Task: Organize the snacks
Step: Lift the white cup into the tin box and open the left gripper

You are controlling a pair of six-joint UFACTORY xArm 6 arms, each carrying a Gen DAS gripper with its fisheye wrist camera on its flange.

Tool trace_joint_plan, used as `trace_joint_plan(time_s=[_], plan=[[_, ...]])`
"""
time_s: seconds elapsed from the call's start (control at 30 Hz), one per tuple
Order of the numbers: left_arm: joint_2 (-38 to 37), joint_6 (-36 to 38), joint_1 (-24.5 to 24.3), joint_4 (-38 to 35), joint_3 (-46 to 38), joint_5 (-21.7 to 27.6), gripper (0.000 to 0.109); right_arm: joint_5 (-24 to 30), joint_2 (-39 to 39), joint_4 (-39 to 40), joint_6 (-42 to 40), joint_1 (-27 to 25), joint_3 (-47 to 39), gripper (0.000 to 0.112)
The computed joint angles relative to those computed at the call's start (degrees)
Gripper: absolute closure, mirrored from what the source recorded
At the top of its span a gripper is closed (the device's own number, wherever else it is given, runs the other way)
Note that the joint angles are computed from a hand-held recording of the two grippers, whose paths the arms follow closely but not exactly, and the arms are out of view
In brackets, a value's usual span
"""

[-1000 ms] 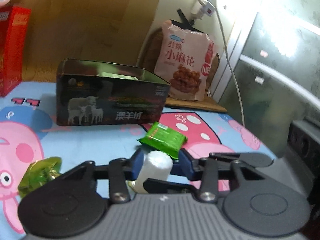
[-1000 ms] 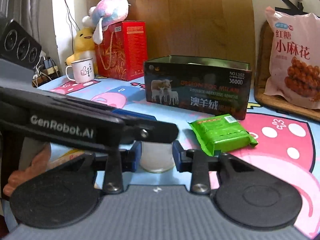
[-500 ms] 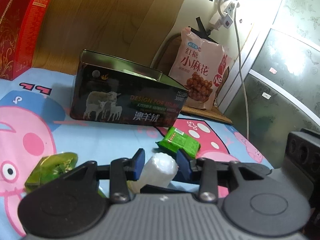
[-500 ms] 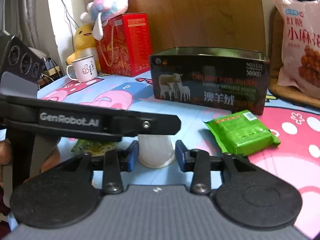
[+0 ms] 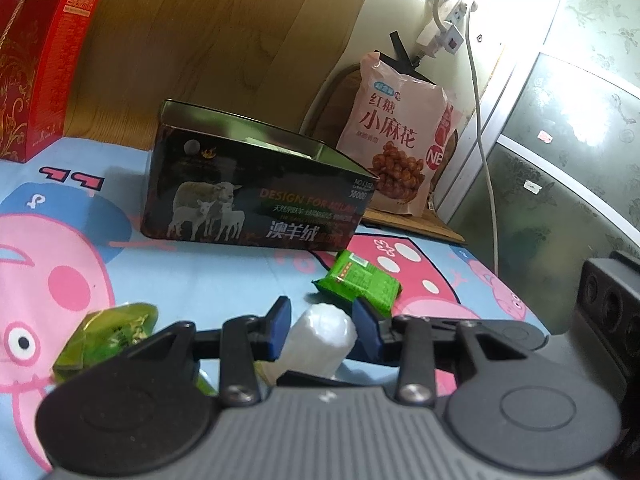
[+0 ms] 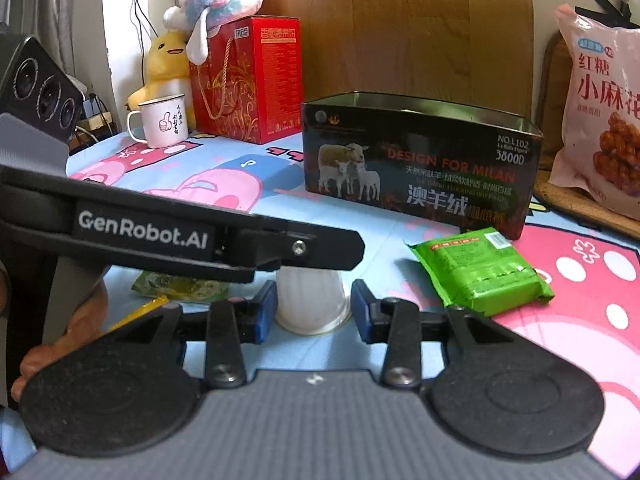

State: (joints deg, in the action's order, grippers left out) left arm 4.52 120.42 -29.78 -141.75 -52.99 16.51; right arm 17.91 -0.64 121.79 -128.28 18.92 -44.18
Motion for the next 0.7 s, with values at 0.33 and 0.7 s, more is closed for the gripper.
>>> trace_joint_plan(time_s=[0.33,0.7], plan=[[0.68,-2.8,-0.16,2.23,-0.63,-0.8,0.071,-0.16,0.14,0.14,0.03,0.04,-0.12,0.069],[-0.25,0.16,0.01,-0.06,0.25,-0.2,0.072,-0.24,-0.62,4.17,-5.74,0.49,0.32,0.073]])
